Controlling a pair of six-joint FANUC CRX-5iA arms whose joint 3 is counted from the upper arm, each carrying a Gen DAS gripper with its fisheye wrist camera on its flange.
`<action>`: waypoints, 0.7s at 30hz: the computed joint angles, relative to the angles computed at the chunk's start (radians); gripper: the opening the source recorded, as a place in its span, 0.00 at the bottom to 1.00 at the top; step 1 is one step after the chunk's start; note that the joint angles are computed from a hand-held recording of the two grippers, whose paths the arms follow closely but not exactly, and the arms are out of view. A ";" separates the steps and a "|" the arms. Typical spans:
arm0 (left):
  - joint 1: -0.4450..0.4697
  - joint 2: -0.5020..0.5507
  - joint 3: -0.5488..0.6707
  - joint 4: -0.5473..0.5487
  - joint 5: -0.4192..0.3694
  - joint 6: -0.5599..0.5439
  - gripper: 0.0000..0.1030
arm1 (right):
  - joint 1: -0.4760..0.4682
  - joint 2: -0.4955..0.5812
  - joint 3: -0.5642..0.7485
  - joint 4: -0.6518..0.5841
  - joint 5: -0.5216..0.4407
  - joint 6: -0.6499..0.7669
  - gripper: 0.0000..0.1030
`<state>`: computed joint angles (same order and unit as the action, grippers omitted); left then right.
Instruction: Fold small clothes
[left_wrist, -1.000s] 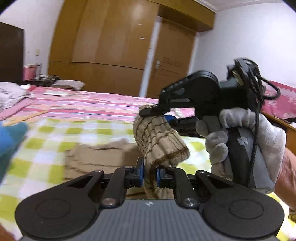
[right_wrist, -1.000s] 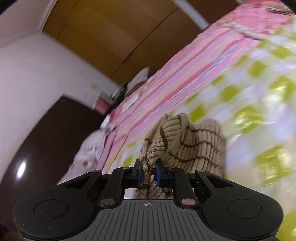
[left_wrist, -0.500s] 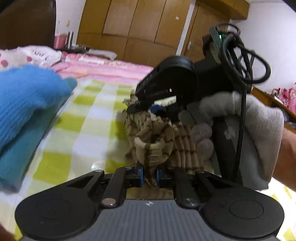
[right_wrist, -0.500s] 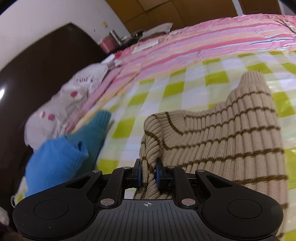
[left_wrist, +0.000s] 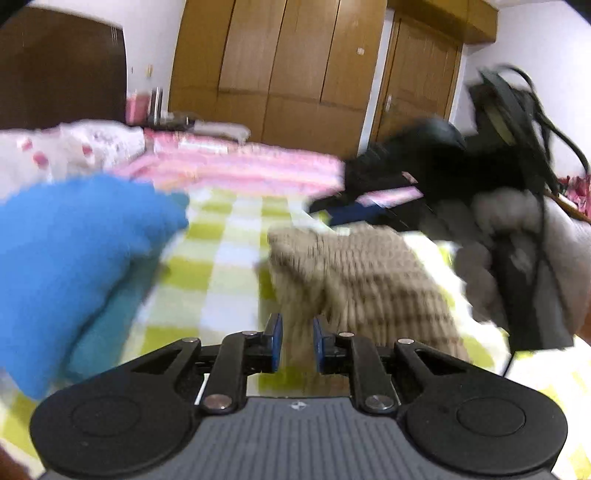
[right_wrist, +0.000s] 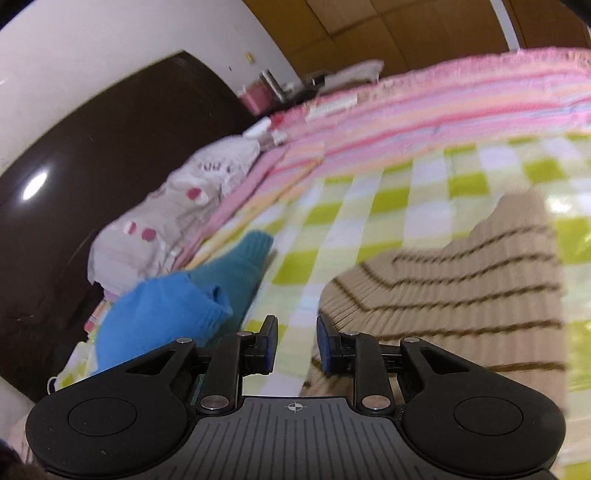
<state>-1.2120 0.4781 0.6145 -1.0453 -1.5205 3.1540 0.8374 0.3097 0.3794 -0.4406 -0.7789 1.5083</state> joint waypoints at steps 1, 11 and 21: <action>-0.003 0.002 0.008 -0.023 -0.002 -0.006 0.23 | -0.003 -0.017 -0.016 0.015 0.009 0.007 0.24; 0.122 0.072 0.072 0.015 0.108 -0.138 0.25 | -0.002 -0.168 -0.265 0.287 0.093 -0.064 0.24; 0.182 0.093 0.046 0.127 0.084 -0.171 0.39 | -0.034 -0.140 -0.309 0.308 0.094 -0.041 0.19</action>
